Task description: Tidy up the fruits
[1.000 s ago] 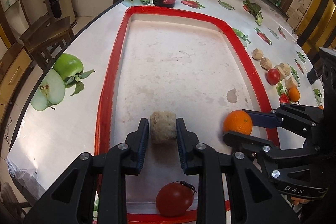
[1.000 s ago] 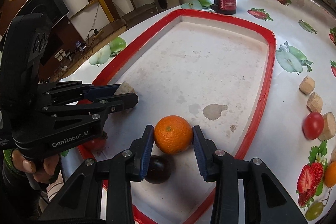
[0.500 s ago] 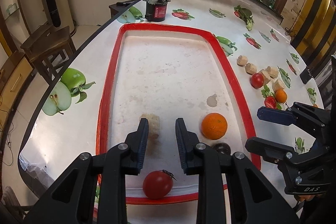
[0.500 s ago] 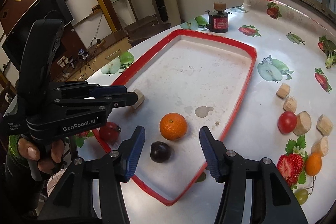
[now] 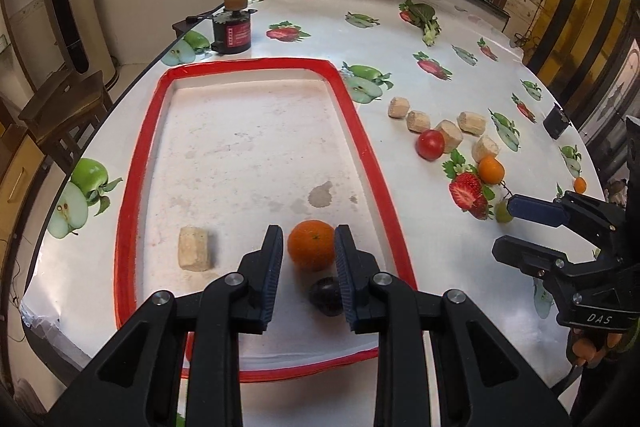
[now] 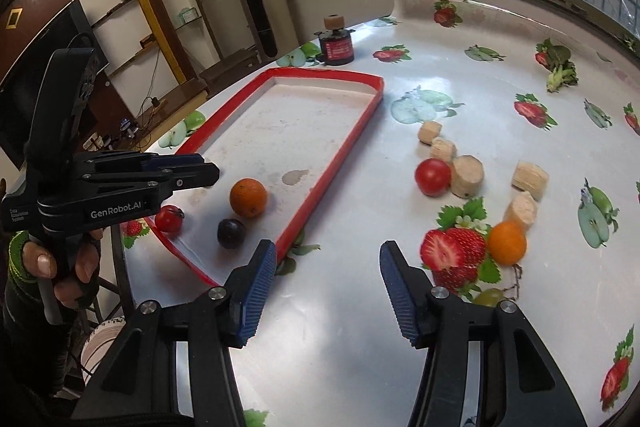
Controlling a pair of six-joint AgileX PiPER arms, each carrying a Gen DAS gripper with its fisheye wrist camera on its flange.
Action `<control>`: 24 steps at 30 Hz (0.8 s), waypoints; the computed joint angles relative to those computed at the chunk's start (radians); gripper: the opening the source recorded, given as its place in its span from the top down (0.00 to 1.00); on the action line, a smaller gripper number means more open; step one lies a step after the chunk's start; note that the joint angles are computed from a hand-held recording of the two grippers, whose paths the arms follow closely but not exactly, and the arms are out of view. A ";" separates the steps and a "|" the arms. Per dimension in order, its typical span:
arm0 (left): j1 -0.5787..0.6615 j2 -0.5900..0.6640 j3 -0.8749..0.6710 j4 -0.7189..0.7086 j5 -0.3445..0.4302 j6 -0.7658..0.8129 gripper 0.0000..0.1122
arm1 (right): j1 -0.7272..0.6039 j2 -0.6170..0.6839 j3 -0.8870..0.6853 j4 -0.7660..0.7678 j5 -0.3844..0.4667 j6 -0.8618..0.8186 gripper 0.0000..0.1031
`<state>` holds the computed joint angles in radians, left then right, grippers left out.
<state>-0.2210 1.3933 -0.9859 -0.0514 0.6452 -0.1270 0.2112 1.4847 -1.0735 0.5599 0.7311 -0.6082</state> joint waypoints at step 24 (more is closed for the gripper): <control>-0.239 0.218 -0.233 -0.005 0.031 -0.067 0.79 | -0.286 -0.016 0.095 0.049 0.026 -0.147 0.46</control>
<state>-0.4603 1.6114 -1.2185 -0.0561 0.6761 -0.1940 -0.0749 1.4690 -0.9782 0.6090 0.7573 -0.7552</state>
